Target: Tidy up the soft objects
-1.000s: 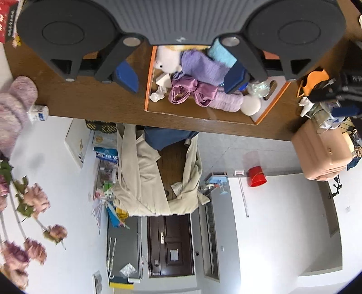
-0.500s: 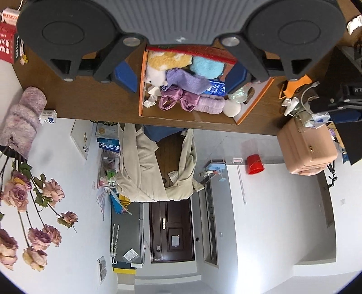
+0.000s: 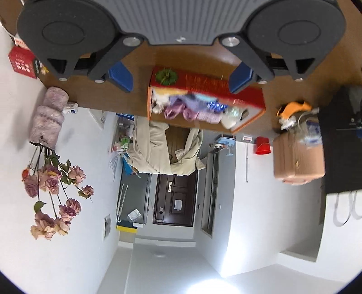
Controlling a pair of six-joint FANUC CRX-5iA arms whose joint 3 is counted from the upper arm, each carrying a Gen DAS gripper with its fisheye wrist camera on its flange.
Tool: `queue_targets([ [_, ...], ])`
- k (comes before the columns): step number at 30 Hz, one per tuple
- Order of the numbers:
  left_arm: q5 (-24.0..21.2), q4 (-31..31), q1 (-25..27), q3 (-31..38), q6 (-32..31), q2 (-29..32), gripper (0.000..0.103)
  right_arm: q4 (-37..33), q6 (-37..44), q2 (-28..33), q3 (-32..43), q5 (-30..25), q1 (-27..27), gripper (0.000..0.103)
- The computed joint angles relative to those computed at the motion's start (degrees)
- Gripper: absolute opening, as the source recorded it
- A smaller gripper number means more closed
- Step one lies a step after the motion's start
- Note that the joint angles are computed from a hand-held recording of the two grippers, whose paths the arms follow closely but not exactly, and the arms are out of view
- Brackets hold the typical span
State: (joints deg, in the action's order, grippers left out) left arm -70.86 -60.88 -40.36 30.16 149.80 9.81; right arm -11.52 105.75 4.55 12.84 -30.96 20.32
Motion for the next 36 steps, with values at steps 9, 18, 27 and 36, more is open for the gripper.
queue_targets([
  [9, -9.22, -5.02, -10.15, -9.68, 6.20, -4.36, 0.103, 6.43, -11.59, -15.21, -21.46, 4.94, 5.20, 0.092],
  [18, -6.69, -3.50, -11.88, -13.61, 7.90, -7.03, 0.103, 10.52, -18.93, -21.06, -28.93, 5.98, 8.75, 0.093],
  [27, -6.26, -3.61, -11.76, -13.50, 7.85, -6.97, 0.103, 7.38, -16.19, -20.45, -27.45, 4.86, 7.77, 0.093],
  [36, -5.84, -3.71, -11.92, -13.43, 7.37, -6.82, 0.103, 7.08, -15.92, -20.07, -27.06, 4.81, 7.40, 0.093],
])
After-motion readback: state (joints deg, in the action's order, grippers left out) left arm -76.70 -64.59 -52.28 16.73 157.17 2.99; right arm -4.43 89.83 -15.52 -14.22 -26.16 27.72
